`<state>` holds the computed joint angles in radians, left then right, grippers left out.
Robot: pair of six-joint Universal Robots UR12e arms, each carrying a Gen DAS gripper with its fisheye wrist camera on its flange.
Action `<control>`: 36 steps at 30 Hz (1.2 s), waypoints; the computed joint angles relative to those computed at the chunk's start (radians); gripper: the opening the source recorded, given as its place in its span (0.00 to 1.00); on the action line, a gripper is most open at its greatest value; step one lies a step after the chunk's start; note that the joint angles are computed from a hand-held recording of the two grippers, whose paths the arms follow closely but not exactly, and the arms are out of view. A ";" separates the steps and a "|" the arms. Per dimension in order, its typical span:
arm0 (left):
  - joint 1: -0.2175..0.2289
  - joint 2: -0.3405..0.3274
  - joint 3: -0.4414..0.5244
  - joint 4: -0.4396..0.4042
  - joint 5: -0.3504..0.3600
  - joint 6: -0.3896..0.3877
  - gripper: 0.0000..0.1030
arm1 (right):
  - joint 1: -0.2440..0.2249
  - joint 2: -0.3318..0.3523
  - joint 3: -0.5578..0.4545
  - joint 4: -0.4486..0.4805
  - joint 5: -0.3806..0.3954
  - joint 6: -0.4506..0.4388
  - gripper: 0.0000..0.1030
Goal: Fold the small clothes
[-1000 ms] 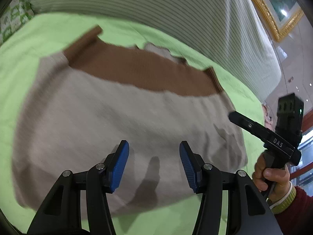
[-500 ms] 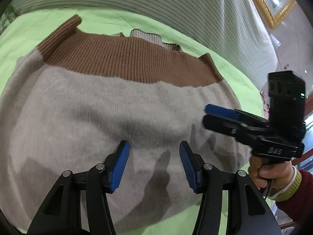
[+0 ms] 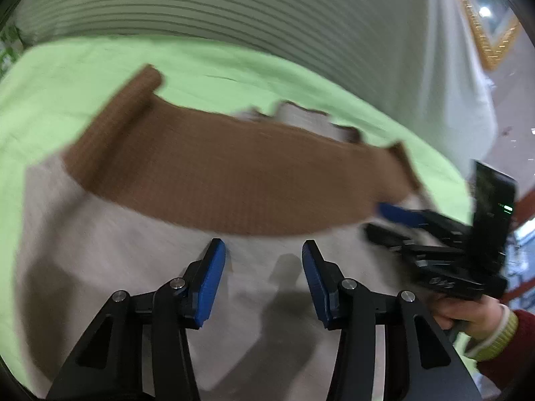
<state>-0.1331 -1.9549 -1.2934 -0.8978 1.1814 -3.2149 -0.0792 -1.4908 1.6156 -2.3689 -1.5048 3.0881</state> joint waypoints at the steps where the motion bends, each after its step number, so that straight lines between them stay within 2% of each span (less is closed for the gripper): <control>1: 0.004 -0.007 0.010 -0.003 0.015 -0.007 0.41 | 0.003 0.004 -0.002 -0.015 -0.047 -0.003 0.56; 3: 0.021 -0.013 0.019 0.004 0.011 -0.029 0.40 | -0.003 0.005 -0.001 -0.034 -0.125 0.036 0.56; 4: 0.024 -0.010 0.016 0.013 0.033 -0.032 0.40 | -0.012 0.001 0.002 -0.040 -0.140 0.067 0.50; 5: 0.027 -0.004 0.009 0.023 0.070 -0.033 0.40 | -0.026 -0.007 0.011 -0.047 -0.152 0.107 0.39; 6: 0.034 0.002 0.002 0.028 0.082 -0.040 0.40 | -0.038 -0.016 0.020 -0.053 -0.154 0.138 0.35; 9: 0.058 0.020 -0.027 0.048 0.069 -0.073 0.37 | -0.056 -0.044 0.044 -0.063 -0.216 0.222 0.32; 11: 0.059 0.038 -0.043 0.051 0.092 -0.081 0.37 | -0.067 -0.065 0.059 -0.081 -0.184 0.263 0.37; 12: 0.055 0.050 -0.051 0.050 0.110 -0.083 0.41 | -0.061 -0.070 0.060 -0.083 -0.200 0.271 0.37; 13: 0.049 0.066 -0.065 0.065 0.130 -0.098 0.51 | -0.052 -0.074 0.058 -0.081 -0.219 0.271 0.38; 14: 0.044 0.078 -0.077 0.083 0.131 -0.110 0.54 | -0.050 -0.082 0.061 -0.088 -0.201 0.277 0.38; 16: 0.039 0.104 -0.106 0.098 0.097 -0.112 0.54 | -0.061 -0.103 0.078 -0.111 -0.076 0.305 0.38; 19: 0.024 0.128 -0.136 0.090 0.067 -0.110 0.56 | -0.039 -0.110 0.077 -0.077 0.032 0.245 0.38; 20: 0.016 0.130 -0.139 0.079 0.073 -0.099 0.57 | -0.033 -0.110 0.079 -0.072 0.061 0.223 0.38; 21: 0.001 0.131 -0.141 0.051 0.120 -0.074 0.58 | -0.026 -0.109 0.078 -0.063 0.083 0.198 0.38; 24: -0.017 0.121 -0.146 0.037 0.192 -0.047 0.58 | 0.007 -0.087 0.058 0.027 0.000 0.124 0.38; 27: -0.004 0.128 -0.161 0.049 0.174 -0.065 0.58 | -0.002 -0.077 0.057 0.075 -0.071 0.121 0.38; 28: -0.002 0.133 -0.160 0.041 0.180 -0.085 0.58 | -0.006 -0.079 0.063 0.062 -0.084 0.115 0.38; 30: 0.010 0.160 -0.180 0.045 0.176 -0.114 0.58 | 0.004 -0.078 0.056 0.065 -0.213 0.116 0.38; 31: 0.018 0.176 -0.196 0.055 0.165 -0.146 0.59 | -0.001 -0.082 0.052 0.071 -0.246 0.142 0.38; 32: 0.026 0.195 -0.216 0.063 0.158 -0.190 0.59 | -0.010 -0.089 0.053 0.070 -0.237 0.178 0.38; 34: 0.035 0.224 -0.247 0.067 0.160 -0.261 0.60 | -0.050 -0.115 0.066 0.055 -0.138 0.254 0.38; 36: 0.046 0.262 -0.288 0.061 0.159 -0.337 0.63 | -0.062 -0.134 0.073 0.050 -0.126 0.284 0.38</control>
